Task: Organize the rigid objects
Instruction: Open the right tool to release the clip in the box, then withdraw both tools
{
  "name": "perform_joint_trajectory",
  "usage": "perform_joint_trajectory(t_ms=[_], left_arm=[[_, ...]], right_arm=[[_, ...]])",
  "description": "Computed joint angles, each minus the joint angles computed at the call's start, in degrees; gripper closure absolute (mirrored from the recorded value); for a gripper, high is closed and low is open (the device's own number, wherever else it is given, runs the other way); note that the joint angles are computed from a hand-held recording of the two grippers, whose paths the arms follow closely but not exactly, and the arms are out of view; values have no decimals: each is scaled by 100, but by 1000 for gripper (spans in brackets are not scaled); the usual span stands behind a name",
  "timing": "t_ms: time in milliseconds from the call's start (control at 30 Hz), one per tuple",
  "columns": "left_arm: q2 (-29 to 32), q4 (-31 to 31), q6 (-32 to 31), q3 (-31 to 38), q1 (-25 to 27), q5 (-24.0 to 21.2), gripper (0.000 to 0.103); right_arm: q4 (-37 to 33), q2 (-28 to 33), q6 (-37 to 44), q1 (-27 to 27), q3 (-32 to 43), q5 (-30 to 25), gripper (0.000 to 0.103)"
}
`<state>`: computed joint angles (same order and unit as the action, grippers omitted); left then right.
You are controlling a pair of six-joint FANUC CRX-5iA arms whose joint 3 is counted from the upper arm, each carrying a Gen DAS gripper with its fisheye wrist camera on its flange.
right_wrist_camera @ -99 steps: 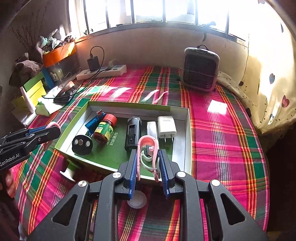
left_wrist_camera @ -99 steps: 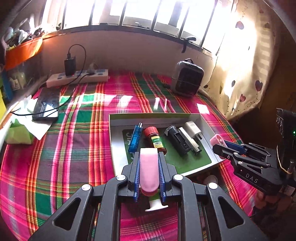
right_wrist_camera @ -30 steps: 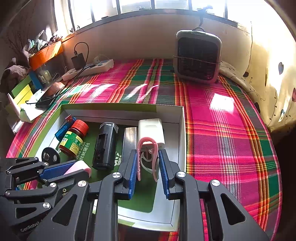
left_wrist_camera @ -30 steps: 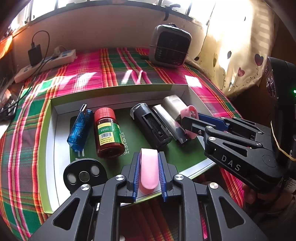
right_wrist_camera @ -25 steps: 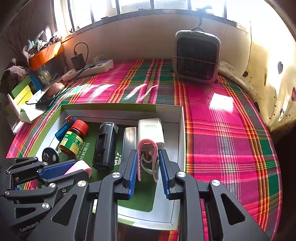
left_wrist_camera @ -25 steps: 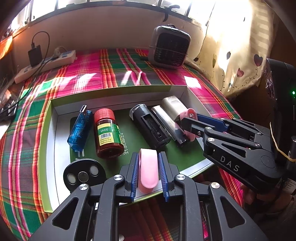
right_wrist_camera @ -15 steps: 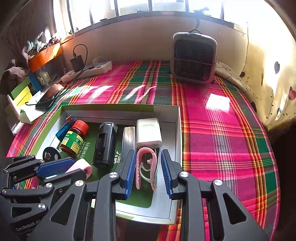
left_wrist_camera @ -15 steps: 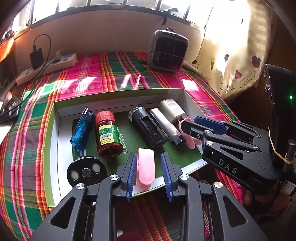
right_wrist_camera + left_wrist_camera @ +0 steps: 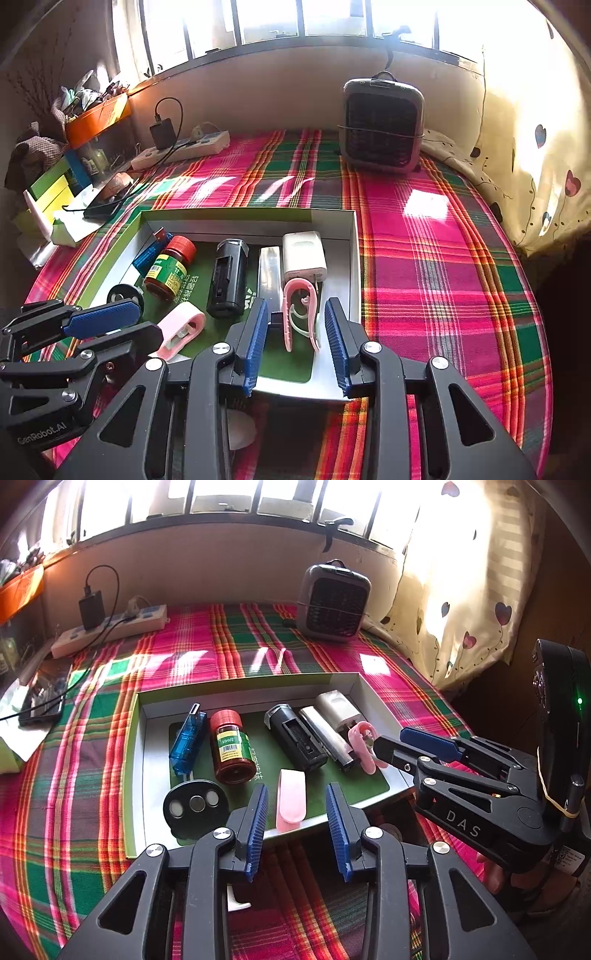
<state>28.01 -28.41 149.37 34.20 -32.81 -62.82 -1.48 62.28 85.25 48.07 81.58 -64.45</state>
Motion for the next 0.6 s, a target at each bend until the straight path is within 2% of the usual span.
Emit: perform_joint_trajectory(t_ms=[100,267,600], left_arm=[[-118,-155,182,-93,-78,-48,69],[-310,-328,442,-294,-180,-122,69],[-692,-506,1031,-871,-312,-158,67]], right_arm=[[38,-522,-46,4,-956,479,69],[113,-1017,-144,-2,-1851,907,65],[84,-1665,-286,-22,-3018,1383,64]])
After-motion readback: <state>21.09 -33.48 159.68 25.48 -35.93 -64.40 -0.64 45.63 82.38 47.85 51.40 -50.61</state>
